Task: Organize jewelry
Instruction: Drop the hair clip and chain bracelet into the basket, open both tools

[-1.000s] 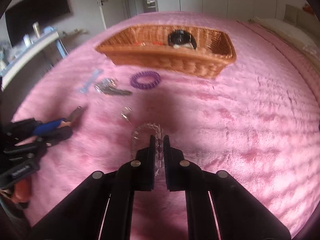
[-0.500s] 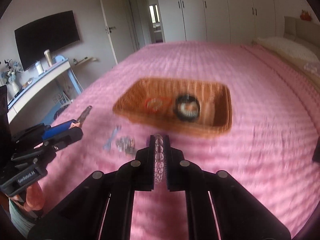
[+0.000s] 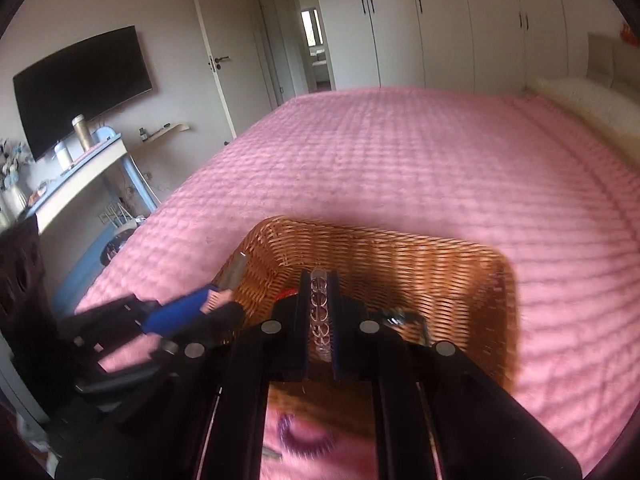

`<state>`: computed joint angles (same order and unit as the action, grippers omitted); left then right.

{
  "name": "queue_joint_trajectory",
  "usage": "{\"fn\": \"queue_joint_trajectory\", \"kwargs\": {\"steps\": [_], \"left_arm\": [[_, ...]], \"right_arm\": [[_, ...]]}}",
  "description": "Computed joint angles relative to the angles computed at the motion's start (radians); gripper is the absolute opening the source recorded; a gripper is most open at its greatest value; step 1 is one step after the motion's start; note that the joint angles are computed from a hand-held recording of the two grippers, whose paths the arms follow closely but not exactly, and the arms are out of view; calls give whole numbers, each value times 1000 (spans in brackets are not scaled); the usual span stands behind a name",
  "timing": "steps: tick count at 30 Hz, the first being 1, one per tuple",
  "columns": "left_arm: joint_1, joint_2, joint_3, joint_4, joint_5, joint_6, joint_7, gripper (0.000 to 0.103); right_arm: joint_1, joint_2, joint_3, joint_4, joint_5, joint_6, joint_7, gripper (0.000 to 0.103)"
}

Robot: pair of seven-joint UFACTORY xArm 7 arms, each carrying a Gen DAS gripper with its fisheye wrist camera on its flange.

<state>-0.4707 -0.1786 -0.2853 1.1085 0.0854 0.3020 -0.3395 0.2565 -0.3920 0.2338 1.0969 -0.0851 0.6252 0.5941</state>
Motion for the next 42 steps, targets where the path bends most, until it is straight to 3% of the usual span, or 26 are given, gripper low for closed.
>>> {"fn": "queue_joint_trajectory", "kwargs": {"steps": [5, 12, 15, 19, 20, 21, 22, 27, 34, 38, 42], "left_arm": [[-13, 46, 26, -16, -56, -9, 56, 21], [-7, 64, 19, -23, -35, -6, 45, 22], [-8, 65, 21, -24, -36, -9, 42, 22], [-10, 53, 30, -38, -59, -41, 56, 36], [-13, 46, 33, -43, -72, -50, 64, 38], [-21, 37, 40, -52, -98, -62, 84, 42], [-25, 23, 44, -64, -115, -80, 96, 42], [-28, -35, 54, -104, -160, -130, 107, 44], [-40, -188, 70, -201, -200, -173, 86, 44], [-61, -281, 89, -266, -221, -149, 82, 44], [-41, -378, 81, -329, -209, -54, 63, 44]], "right_arm": [[-3, 65, -3, -24, -2, -70, 24, 6], [-30, 84, 11, -53, -89, -63, 103, 6], [-22, 69, -5, -69, -76, -79, 100, 7], [-29, 43, -4, -92, -81, -100, 114, 12], [-38, 32, 2, -99, -93, -105, 128, 20], [-45, 22, 7, -105, -102, -110, 138, 27], [-50, 15, 11, -108, -108, -113, 144, 28], [-70, -37, 36, -125, -139, -115, 175, 28], [-92, -195, 130, -179, -211, -52, 249, 28], [-56, -294, 154, -252, -188, -39, 256, 28], [-16, -343, 175, -294, -148, 12, 248, 28]]}}
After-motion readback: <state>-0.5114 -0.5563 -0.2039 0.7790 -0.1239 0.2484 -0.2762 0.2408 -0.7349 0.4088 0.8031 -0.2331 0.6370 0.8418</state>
